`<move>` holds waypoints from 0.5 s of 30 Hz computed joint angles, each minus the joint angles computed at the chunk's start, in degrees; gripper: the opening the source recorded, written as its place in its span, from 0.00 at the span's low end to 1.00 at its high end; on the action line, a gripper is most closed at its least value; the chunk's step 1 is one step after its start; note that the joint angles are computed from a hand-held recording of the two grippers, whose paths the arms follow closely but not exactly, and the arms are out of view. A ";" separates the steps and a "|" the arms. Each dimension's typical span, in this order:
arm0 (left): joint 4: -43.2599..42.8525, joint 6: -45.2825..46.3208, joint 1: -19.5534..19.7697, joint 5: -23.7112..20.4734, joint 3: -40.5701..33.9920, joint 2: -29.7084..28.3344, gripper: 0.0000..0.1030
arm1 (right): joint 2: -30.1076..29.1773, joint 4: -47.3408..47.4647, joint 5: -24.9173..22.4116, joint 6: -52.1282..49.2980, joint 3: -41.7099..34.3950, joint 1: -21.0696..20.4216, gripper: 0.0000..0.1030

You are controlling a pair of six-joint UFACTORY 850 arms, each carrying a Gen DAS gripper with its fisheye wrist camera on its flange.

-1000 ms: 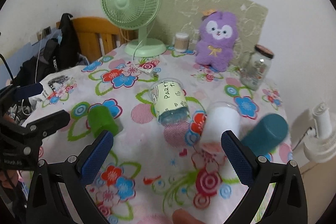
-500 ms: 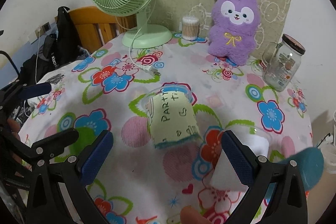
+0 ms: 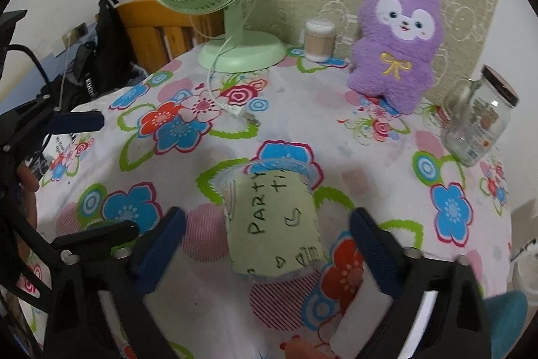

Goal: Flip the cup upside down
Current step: 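Close the left gripper around the body of the 'PARTY' cup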

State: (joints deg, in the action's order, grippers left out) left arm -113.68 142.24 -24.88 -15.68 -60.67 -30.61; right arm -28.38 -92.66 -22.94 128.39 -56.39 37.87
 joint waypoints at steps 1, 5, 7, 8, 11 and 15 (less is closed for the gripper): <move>0.53 -0.29 -0.09 0.25 -0.25 -0.26 1.00 | -0.36 0.08 1.07 -0.64 -0.41 -0.33 0.81; 3.41 -2.43 -0.21 1.30 -0.84 -0.99 1.00 | -2.15 3.85 3.35 -6.11 -2.19 -1.37 0.74; 1.94 -0.64 -0.36 1.91 -0.90 -1.21 1.00 | -2.48 3.66 4.95 -6.51 -2.38 -1.89 0.69; 1.46 -0.03 -0.40 2.02 -0.82 -1.23 1.00 | -2.38 2.05 4.82 -5.10 -2.20 -1.87 0.68; 0.49 1.17 -0.50 2.41 -0.74 -1.28 1.00 | -2.11 2.40 4.81 -5.60 -2.00 -1.76 0.67; -0.07 1.69 -0.39 2.25 -0.42 -0.90 1.00 | -0.65 1.07 3.26 -3.26 -0.79 -0.86 0.66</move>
